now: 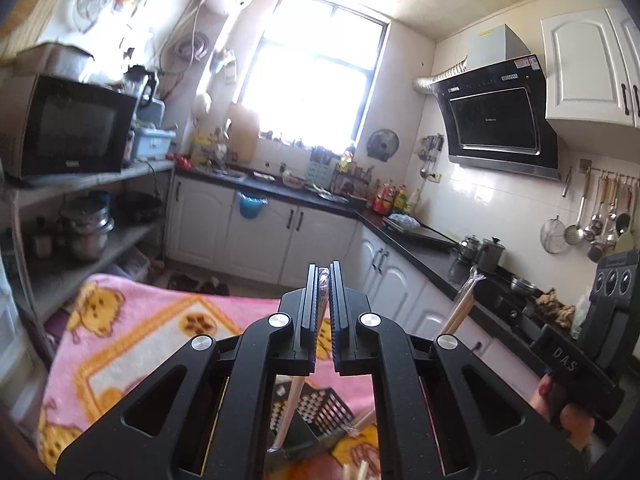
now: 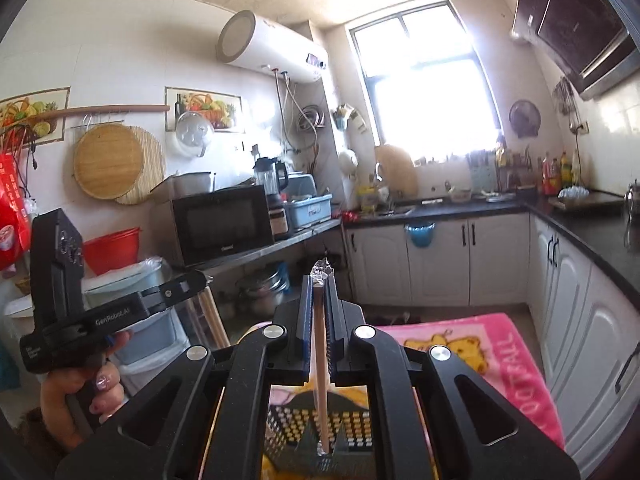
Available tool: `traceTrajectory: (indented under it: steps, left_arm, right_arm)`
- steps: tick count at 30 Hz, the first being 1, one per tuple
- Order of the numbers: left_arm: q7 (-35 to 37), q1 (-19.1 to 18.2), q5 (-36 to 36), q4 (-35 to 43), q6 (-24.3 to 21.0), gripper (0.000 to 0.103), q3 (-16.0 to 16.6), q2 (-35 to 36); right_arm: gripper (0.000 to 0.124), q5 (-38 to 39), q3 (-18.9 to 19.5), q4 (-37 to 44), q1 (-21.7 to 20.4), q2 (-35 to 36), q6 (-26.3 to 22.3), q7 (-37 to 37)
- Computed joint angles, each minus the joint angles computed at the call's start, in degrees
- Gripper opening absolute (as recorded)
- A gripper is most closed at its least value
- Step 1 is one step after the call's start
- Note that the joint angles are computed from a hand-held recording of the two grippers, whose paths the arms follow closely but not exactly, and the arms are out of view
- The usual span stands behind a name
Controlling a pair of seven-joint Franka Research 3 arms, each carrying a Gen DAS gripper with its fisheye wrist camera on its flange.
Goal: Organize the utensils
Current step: 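Lift both held chopsticks and lower them upright into the green caddy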
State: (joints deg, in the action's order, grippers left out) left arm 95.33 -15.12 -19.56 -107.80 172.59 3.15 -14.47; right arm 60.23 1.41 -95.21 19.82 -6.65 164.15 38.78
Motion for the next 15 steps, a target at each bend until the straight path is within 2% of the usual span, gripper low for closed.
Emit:
traceTrajectory:
  steps: [2, 3, 8, 10, 15]
  left_arm:
    - [-3.64, 3.50, 4.49, -0.02, 1.08, 0.003, -2.68, 0.54]
    - [-4.01, 3.70, 5.23, 0.03, 1.44, 0.003, -2.78, 0.77]
    - [-5.19, 3.69, 5.94, 0.24, 1.12, 0.003, -2.24, 2.38]
    - [-4.28, 3.08, 4.89, -0.15, 1.50, 0.003, -1.61, 2.97]
    - [-2.55, 2.82, 2.50, -1.38, 1.73, 0.003, -1.30, 4.33]
  right_arm:
    - [0.006, 0.44, 0.07, 1.12, 0.01, 1.25, 1.04, -0.48]
    - [0.006, 0.77, 0.12, 1.65, -0.08, 1.94, 1.32, -0.87]
    - [0.006, -0.72, 1.34, 2.48, -1.09, 4.98, 3.78, -0.80]
    - [0.006, 0.36, 1.93, 2.45, -1.33, 6.05, 5.04, -2.76]
    - [0.006, -0.95, 3.27, 1.74, -1.98, 7.87, 7.31, -2.18]
